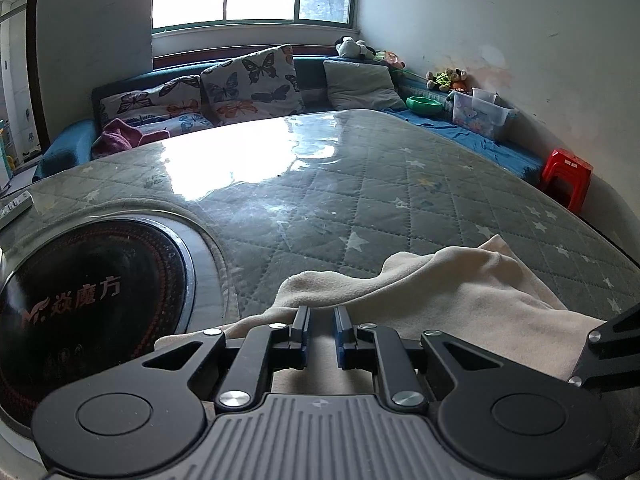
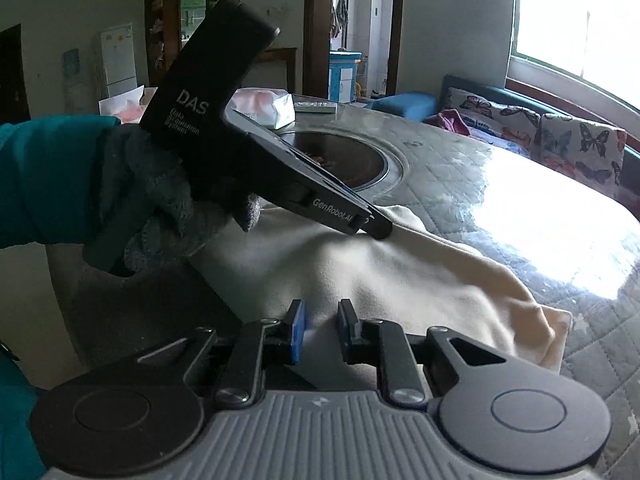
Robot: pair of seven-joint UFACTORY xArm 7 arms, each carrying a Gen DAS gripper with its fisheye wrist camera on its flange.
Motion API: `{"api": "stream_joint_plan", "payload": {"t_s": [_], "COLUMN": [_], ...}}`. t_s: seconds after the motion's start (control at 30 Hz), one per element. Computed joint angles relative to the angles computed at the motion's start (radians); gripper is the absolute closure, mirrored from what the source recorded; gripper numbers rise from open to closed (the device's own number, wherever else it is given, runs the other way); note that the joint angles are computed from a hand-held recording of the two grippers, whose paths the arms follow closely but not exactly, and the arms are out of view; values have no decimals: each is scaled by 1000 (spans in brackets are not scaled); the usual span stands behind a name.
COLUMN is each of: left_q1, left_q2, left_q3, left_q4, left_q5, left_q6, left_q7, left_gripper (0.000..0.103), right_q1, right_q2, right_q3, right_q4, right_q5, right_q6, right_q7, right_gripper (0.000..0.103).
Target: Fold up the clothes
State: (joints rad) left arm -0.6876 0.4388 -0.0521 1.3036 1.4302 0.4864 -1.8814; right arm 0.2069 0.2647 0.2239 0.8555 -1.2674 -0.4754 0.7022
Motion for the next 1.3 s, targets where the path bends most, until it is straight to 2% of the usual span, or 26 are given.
{"api": "stream_joint_plan", "payload": {"t_s": [0.33,0.4,0.8,0.87,0.97,1.07,1.1,1.17,1.3], "left_q1": [-3,-3,-4,-5,-11,-15,-16,-19,-19], "left_q2": [0,0,-2,-6,-19,-41,-51,-73,-110], "left_q3": [0,-1,-5,-6,-8,-18,-24,-38,-75], "left_q4": [-1,-2,-3,-7,-18,-37,-44,-63,-102], "left_q5": [8,10,10,12,31,58,68,90,130], "left_q6": [5,6,15,17,27,42,48,58,69], "left_q7": [-12,-14,-16,-17,-36,-60,-67,-79,-110], "left_gripper": [89,89,88,84,76,76,76,76,76], "right_q1": [-25,-19,-56,-57,-67,-71,-72,-63,-45], "right_q2": [-50,-51,-104,-120,-114,-101,-89,-82,-54], "right_q3": [-46,-54,-86,-89,-99,-112,-118,-134,-153], "right_q4": [-40,-67,-102,-105,-78,-44,-21,1,64], "right_q5": [-41,15,-42,-50,-97,-172,-227,-261,-258], "right_q6": [-28,-43,-43,-45,-42,-25,-29,-44,-50], "right_q7": [73,15,124,129,210,310,367,406,421], "right_gripper": [87,87,86,86,86,86,86,86,86]}}
